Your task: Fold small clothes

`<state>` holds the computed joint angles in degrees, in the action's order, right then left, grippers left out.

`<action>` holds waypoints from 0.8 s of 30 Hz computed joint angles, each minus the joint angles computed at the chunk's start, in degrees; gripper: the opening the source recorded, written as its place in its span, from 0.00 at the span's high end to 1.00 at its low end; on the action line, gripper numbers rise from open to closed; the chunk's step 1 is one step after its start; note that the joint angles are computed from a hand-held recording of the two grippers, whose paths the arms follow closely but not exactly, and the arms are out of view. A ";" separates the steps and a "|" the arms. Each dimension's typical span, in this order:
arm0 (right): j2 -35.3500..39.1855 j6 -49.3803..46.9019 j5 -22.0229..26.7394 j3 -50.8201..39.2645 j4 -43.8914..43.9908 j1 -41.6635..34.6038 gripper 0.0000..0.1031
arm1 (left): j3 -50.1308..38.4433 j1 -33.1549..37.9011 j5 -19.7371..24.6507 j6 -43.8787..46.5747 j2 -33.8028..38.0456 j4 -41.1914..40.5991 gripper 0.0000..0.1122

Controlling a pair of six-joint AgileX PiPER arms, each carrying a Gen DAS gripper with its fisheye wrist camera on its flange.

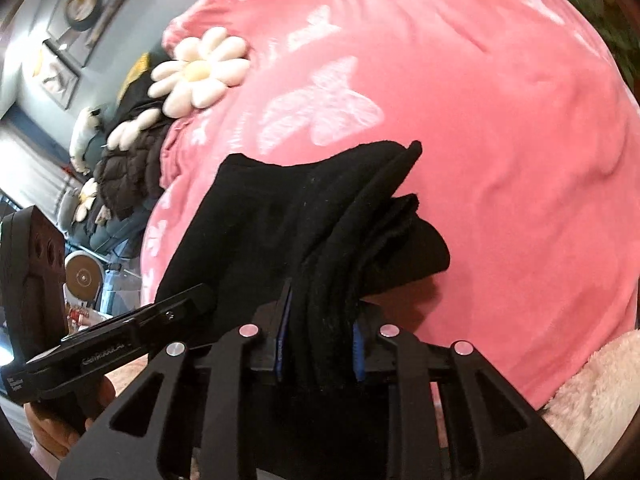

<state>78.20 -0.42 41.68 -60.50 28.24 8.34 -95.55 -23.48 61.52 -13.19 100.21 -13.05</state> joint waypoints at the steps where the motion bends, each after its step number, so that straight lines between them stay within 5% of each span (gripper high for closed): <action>1: -0.32 1.80 -0.11 -1.03 -1.21 1.76 0.78 | 0.15 0.29 0.22 0.16 -0.93 0.47 0.80; 10: 4.15 13.34 -0.37 -14.31 -12.06 13.83 0.78 | 0.16 11.02 2.51 10.53 -7.92 -2.28 0.80; 24: 16.80 20.64 -0.18 -32.97 -21.55 21.73 0.78 | -9.00 24.88 4.44 22.87 -3.97 -8.62 0.80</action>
